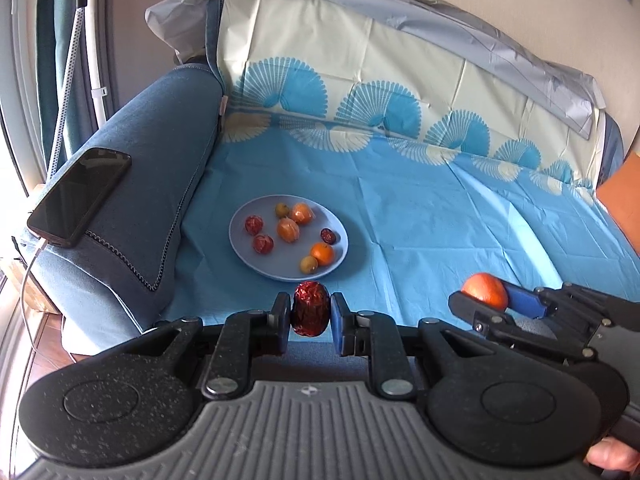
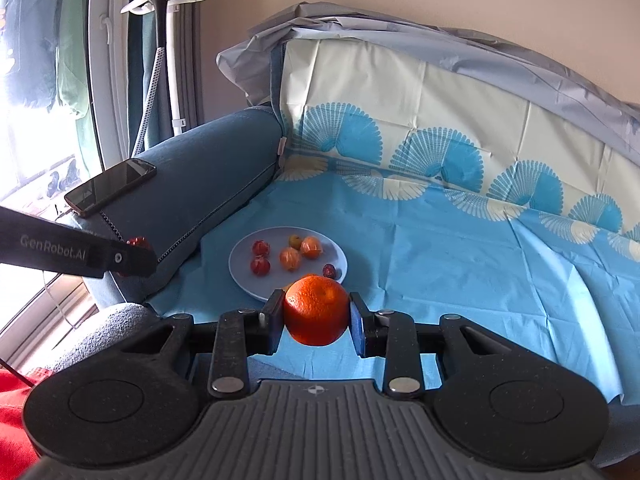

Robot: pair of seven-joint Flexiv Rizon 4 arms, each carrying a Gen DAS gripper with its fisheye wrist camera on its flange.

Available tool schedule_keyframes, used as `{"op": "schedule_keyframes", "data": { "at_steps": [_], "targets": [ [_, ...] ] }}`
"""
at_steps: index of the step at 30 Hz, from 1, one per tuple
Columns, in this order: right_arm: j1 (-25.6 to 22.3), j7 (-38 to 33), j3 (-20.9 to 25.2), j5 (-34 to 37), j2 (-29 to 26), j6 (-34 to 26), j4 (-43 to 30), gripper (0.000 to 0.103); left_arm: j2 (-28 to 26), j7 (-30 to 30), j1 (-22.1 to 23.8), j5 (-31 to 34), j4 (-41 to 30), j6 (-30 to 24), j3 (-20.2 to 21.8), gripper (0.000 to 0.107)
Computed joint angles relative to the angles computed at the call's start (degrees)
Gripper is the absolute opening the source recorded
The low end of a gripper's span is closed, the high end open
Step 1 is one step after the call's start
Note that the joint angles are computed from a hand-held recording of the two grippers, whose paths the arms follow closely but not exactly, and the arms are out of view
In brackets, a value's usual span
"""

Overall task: Organize fruits
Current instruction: 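Carry the date and tangerine over the plate and open both tools to release them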

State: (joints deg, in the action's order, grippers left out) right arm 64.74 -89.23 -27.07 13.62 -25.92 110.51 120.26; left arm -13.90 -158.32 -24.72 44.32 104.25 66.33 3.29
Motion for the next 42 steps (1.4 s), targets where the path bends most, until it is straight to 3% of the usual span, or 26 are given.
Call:
{"op": "schedule_keyframes", "data": {
  "at_steps": [11, 26, 35, 42],
  "targets": [
    [-1.41, 3.42, 0.01, -4.34, -1.76, -3.2, -1.43, 0.035, -2.94, 3.36, 1.31, -4.32, 0.0, 2.35, 0.9, 0.023],
    [-9.15, 9.34, 5.21, -14.29, -5.45, -7.08, -6.21, 0.035, -9.02, 11.71, 2.49, -14.3, -2.06, 6.63, 3.57, 0.023],
    [-18.06, 13.88, 12.5, -21.66, -10.27, -10.61, -14.85, 0.035, -15.08, 17.55, 2.96, -21.05, -6.76, 7.98, 6.16, 0.023],
    [-24.16, 17.63, 16.74, -28.22, -17.84, -14.98, -26.46, 0.035, -22.84, 25.84, 5.23, -28.87, -13.77, 6.74, 6.27, 0.023]
  ]
}}
